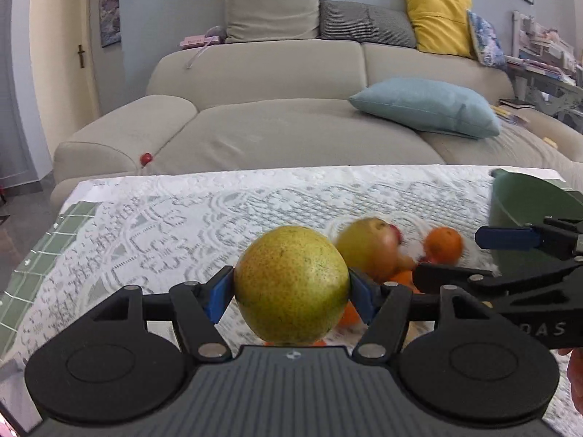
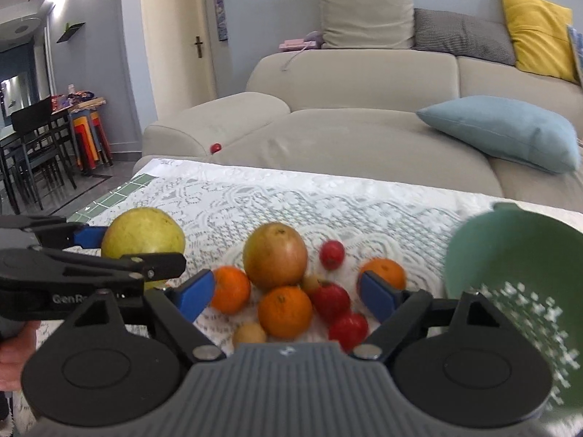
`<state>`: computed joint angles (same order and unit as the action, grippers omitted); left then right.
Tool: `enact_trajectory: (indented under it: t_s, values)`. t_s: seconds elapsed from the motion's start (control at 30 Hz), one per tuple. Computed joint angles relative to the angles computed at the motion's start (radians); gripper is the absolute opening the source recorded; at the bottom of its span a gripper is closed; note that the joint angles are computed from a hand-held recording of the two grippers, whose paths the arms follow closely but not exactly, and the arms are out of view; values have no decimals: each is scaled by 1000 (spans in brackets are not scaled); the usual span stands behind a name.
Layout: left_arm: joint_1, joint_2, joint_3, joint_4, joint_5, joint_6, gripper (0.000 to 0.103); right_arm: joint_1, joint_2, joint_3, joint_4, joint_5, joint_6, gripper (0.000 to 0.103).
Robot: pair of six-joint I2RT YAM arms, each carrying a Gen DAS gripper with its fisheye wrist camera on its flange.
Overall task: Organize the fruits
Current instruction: 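Grasp the large pear with the left tool while the right tool grasps the reddish pear, then carry both pears into the green colander and open both tools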
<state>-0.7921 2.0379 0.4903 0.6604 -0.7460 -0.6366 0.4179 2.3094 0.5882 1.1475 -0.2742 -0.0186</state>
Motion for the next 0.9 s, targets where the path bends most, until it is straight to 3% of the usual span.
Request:
enact_trajectory:
  t_s: [0.13, 0.23, 0.43, 0.53, 0.9]
  values:
    - [68, 10, -20, 55, 51, -2, 76, 21, 42, 115, -86, 8, 32, 79]
    - [91, 26, -15, 54, 33, -4, 76, 40, 80, 191, -132, 17, 45, 71]
    - [118, 40, -20, 64, 48, -26, 76, 88, 140, 301, -188, 62, 46, 68]
    - [124, 45, -15, 62, 53, -23, 76, 99, 161, 348, -233, 90, 49, 59]
    - [130, 58, -9, 68, 67, -28, 76, 104, 205, 456, -350, 99, 76, 62]
